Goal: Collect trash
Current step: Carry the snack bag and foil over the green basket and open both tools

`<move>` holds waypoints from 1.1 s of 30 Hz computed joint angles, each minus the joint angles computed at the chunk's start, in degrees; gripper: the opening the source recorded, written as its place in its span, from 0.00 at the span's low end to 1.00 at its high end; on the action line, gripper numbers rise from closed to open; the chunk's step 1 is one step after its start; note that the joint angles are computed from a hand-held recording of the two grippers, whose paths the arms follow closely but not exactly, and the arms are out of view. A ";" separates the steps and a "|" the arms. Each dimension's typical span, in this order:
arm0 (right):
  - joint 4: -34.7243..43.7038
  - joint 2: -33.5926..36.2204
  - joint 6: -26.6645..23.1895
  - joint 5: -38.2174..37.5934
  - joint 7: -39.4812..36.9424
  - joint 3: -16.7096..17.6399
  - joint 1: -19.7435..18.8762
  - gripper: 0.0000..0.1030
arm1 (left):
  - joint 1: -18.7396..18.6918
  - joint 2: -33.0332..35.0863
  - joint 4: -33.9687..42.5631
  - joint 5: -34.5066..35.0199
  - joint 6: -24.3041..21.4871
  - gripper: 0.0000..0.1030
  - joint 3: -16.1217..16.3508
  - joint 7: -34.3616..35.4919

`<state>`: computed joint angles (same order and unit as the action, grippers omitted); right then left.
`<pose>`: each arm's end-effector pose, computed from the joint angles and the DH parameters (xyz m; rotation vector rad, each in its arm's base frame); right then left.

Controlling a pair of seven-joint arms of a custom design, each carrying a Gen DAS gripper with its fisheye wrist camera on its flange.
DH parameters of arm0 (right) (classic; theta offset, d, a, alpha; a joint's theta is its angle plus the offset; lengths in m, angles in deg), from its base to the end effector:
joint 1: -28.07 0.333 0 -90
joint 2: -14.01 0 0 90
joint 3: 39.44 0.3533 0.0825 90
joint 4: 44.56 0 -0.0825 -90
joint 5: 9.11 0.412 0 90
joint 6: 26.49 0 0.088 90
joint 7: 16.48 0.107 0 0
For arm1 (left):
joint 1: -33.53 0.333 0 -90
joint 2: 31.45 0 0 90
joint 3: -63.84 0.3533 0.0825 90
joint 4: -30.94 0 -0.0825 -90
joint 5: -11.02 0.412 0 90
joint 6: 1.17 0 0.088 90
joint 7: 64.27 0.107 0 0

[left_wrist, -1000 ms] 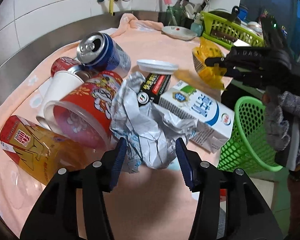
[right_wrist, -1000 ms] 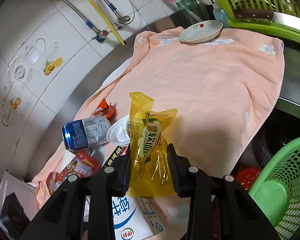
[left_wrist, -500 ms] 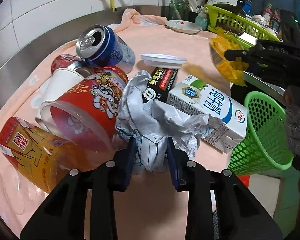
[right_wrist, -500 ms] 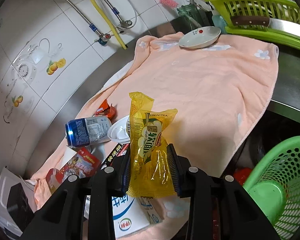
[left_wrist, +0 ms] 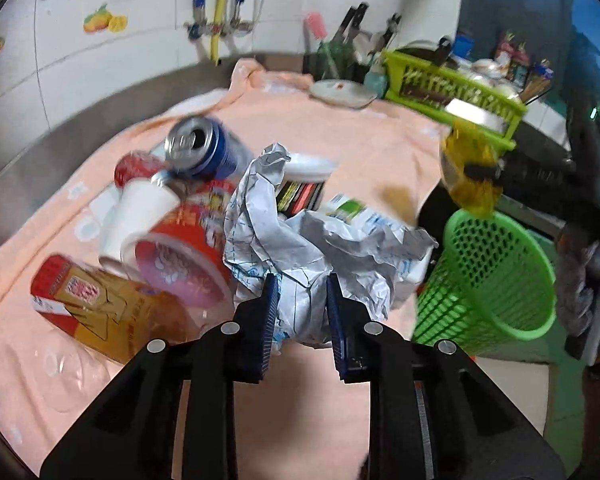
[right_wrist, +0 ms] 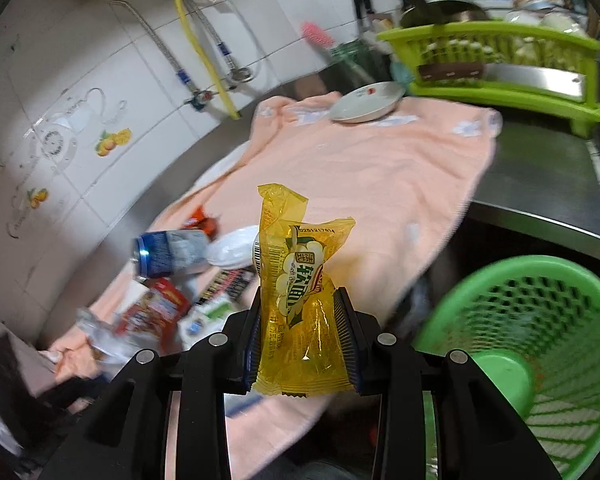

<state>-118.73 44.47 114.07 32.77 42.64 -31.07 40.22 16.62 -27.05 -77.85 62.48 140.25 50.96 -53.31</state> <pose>0.7624 0.2519 0.5397 -1.8773 1.2136 -0.0190 0.5635 -0.3199 0.5404 -1.9428 1.4605 -0.7310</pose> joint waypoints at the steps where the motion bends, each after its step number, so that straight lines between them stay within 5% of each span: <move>1: -0.68 -0.40 0.22 -0.47 0.14 -0.45 -0.02 0.32 | -0.16 -0.27 0.24 0.87 0.28 0.23 -0.08 -0.09; 9: -8.16 -3.61 4.85 -8.40 5.55 -5.70 0.09 0.35 | -1.22 2.94 6.70 3.20 4.84 0.23 -0.43 3.57; 16: -10.94 -4.32 6.43 -9.97 7.21 -6.44 -2.26 0.63 | -4.13 12.01 17.97 -0.73 6.56 0.23 0.27 13.47; 25: -17.50 -9.43 12.25 -7.33 4.47 -6.40 -5.13 0.73 | -8.27 26.50 35.51 -12.11 5.04 0.23 0.69 29.20; 33: -23.10 -13.58 18.98 -7.49 3.66 -7.80 -5.36 0.84 | -12.47 40.50 55.34 -22.04 -2.22 0.26 1.31 42.37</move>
